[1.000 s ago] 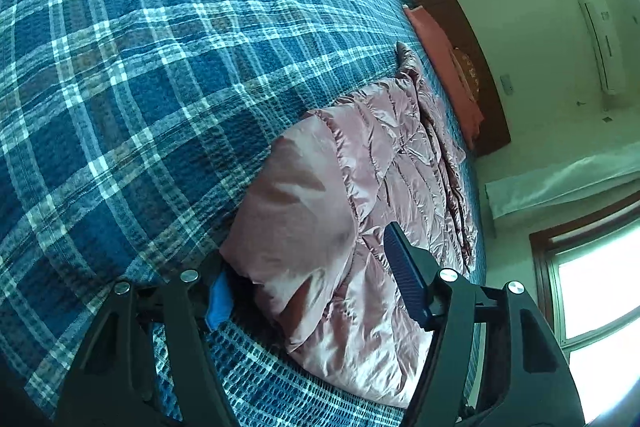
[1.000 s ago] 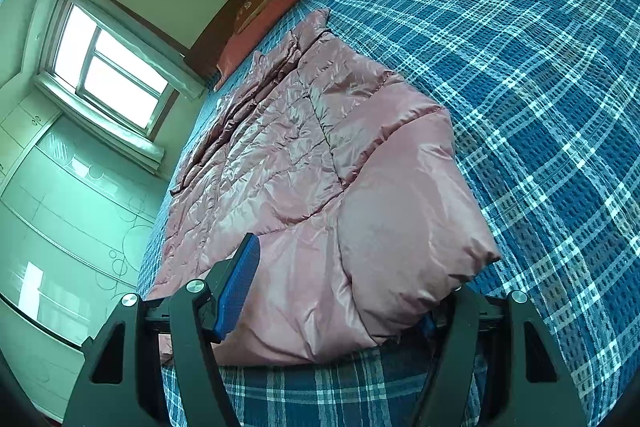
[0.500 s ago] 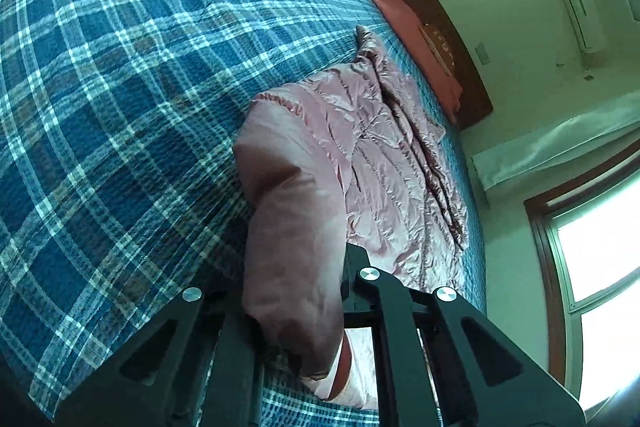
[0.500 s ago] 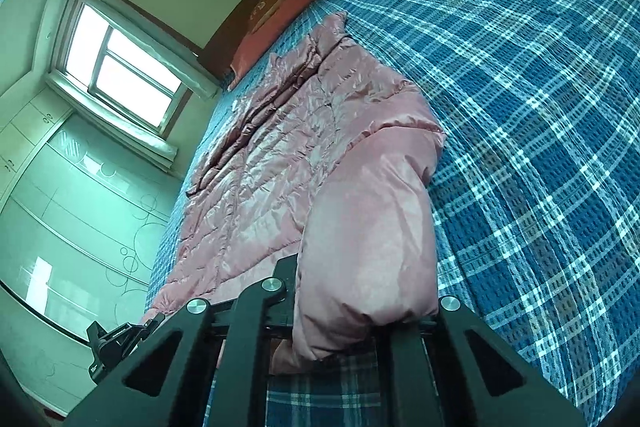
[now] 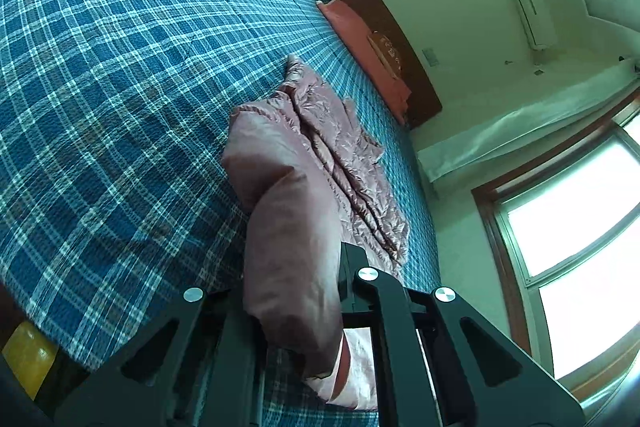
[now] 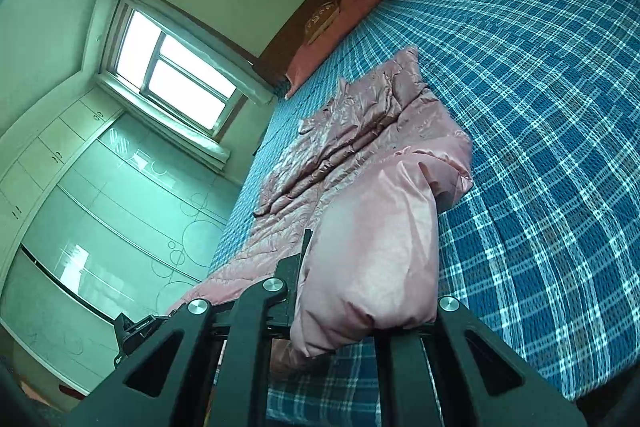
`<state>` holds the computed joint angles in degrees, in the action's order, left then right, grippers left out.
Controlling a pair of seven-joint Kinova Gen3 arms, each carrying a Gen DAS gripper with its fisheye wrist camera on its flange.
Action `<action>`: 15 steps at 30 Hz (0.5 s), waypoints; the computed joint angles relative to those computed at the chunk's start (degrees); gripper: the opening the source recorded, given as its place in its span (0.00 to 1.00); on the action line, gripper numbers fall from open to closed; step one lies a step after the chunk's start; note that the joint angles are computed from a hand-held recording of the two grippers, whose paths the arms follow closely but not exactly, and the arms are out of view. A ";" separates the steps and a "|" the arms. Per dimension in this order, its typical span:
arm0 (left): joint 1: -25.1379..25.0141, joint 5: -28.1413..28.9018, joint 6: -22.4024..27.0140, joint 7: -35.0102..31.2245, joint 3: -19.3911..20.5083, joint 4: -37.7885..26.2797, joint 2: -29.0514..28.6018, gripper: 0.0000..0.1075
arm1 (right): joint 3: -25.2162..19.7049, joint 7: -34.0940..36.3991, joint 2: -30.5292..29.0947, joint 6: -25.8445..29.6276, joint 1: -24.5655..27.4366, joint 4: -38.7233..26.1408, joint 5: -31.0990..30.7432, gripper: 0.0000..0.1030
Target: Fold large clothes
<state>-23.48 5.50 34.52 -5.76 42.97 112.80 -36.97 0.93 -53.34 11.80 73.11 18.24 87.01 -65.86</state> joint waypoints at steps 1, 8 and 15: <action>0.78 -0.06 0.88 -0.21 -0.50 -0.71 -0.60 0.07 | -0.02 0.52 -0.50 0.35 0.34 0.06 -0.05 0.08; 1.79 -2.65 0.00 -5.35 -2.30 -4.04 4.60 0.07 | -7.23 -2.43 3.95 -2.15 2.39 -7.70 2.10 0.08; -2.22 -11.95 -6.01 -7.04 -0.56 -10.15 18.86 0.07 | 3.65 -8.63 16.73 -4.81 -12.06 -26.28 -3.40 0.08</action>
<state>-25.70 -6.46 28.52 -12.79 42.42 102.65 -18.11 4.58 -61.97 28.53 68.31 6.17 60.73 -69.26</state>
